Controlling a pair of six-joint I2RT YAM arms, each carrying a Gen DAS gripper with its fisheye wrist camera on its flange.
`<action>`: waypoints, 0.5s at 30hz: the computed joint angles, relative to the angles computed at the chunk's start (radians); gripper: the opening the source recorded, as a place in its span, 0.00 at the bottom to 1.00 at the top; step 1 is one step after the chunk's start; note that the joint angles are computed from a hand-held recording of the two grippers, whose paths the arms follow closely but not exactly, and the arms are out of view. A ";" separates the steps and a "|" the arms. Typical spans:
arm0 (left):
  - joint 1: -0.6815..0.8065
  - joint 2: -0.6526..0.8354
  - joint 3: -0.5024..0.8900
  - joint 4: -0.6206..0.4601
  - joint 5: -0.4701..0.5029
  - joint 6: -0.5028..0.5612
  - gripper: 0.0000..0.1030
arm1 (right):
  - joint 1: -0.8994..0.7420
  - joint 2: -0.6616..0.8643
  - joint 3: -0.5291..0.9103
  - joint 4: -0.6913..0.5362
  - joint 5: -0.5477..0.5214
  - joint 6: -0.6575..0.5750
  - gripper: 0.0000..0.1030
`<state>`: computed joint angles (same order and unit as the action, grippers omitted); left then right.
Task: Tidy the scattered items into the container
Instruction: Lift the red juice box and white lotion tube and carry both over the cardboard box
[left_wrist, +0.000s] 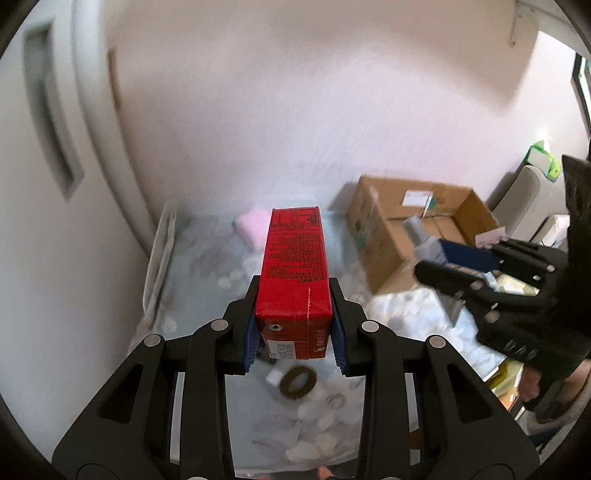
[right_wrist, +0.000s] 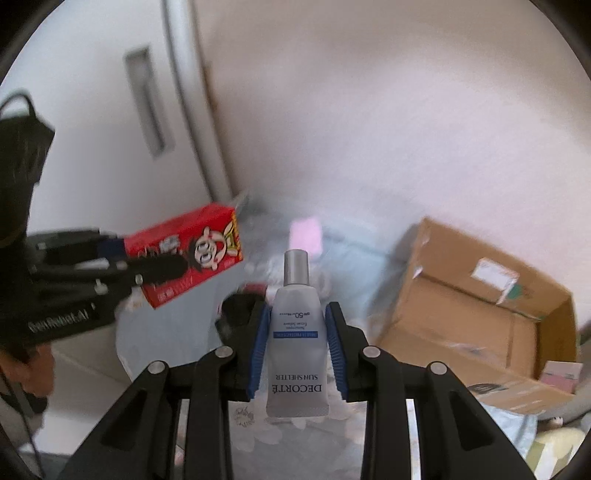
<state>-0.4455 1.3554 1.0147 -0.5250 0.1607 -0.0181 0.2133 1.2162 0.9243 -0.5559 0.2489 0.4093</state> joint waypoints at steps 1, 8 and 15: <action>-0.014 0.015 0.036 -0.014 -0.007 0.003 0.28 | 0.003 -0.027 0.012 -0.030 0.011 0.017 0.28; -0.157 0.196 0.291 -0.026 -0.025 -0.005 0.28 | -0.216 -0.152 0.062 -0.147 -0.008 -0.078 0.28; -0.306 0.510 0.649 -0.079 -0.033 -0.070 0.28 | -0.552 -0.178 0.069 -0.184 -0.165 -0.239 0.28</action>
<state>-0.7519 1.8656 1.6639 -0.6044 0.1278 -0.0877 -0.3387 1.0381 0.9932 -0.7402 0.0839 0.1701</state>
